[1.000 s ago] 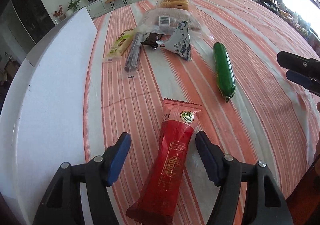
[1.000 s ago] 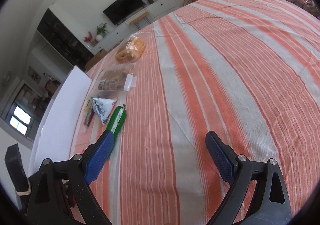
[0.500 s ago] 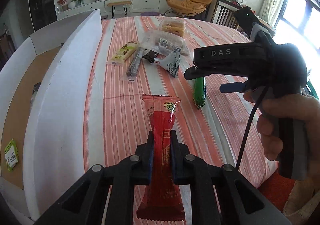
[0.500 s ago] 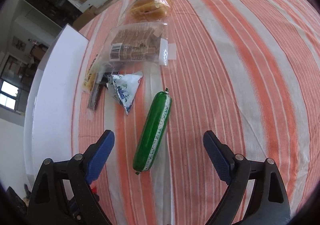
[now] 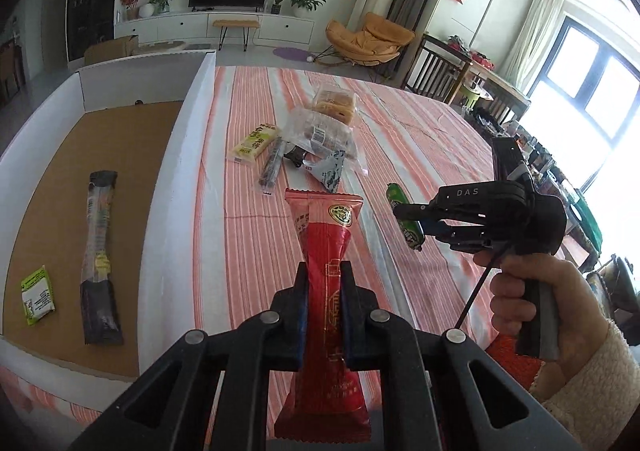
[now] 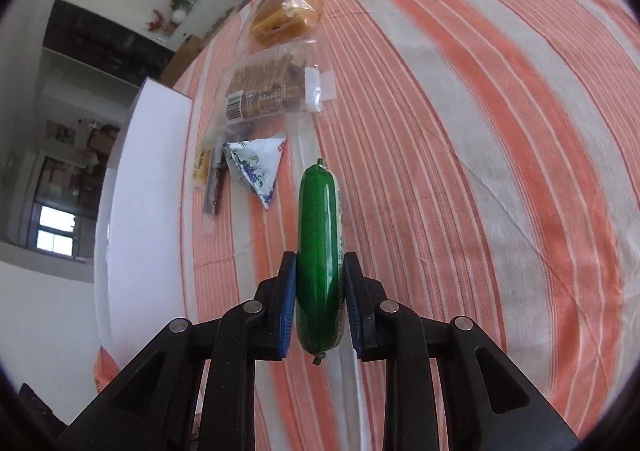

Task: Organize snacks
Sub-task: 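Lift the red wrapper toward the box with the left tool while the right tool grasps the green stick, then lower both held snacks into the box and open both tools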

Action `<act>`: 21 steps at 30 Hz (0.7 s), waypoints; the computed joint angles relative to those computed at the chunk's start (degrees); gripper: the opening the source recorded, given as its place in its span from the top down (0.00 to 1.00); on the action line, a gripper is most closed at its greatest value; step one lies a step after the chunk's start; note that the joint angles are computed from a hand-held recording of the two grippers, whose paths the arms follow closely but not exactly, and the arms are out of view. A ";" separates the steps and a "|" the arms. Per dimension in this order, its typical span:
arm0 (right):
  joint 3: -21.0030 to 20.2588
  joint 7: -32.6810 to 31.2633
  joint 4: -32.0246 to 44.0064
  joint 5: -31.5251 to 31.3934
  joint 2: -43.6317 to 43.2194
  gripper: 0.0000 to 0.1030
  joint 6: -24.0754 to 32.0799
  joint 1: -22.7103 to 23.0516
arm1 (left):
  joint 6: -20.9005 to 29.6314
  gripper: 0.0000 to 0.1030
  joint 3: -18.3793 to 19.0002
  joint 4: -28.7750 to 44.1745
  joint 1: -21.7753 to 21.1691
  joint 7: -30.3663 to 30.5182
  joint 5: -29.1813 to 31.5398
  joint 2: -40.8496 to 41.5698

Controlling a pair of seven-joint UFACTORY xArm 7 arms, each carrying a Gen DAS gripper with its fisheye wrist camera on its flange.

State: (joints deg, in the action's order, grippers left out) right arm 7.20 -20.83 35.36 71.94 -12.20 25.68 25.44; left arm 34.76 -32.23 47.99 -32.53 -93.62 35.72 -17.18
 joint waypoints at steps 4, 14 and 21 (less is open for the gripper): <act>-1.51 -3.59 -3.67 6.71 -6.28 0.77 4.10 0.08 | -2.92 0.88 2.58 -3.52 -0.42 1.74 -4.98 -6.61; 4.69 -3.95 9.10 4.07 -6.23 0.77 5.03 8.65 | 14.15 0.88 4.19 -13.29 4.10 8.54 -15.25 -30.34; 11.26 3.33 25.14 -12.70 7.28 0.77 1.34 13.58 | 21.64 0.88 3.92 -21.71 7.40 10.78 -20.60 -40.48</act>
State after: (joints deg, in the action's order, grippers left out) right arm 18.46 -17.51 60.51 59.24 -4.92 27.02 39.03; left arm 56.40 -28.31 26.28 -25.14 -82.83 15.12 -57.66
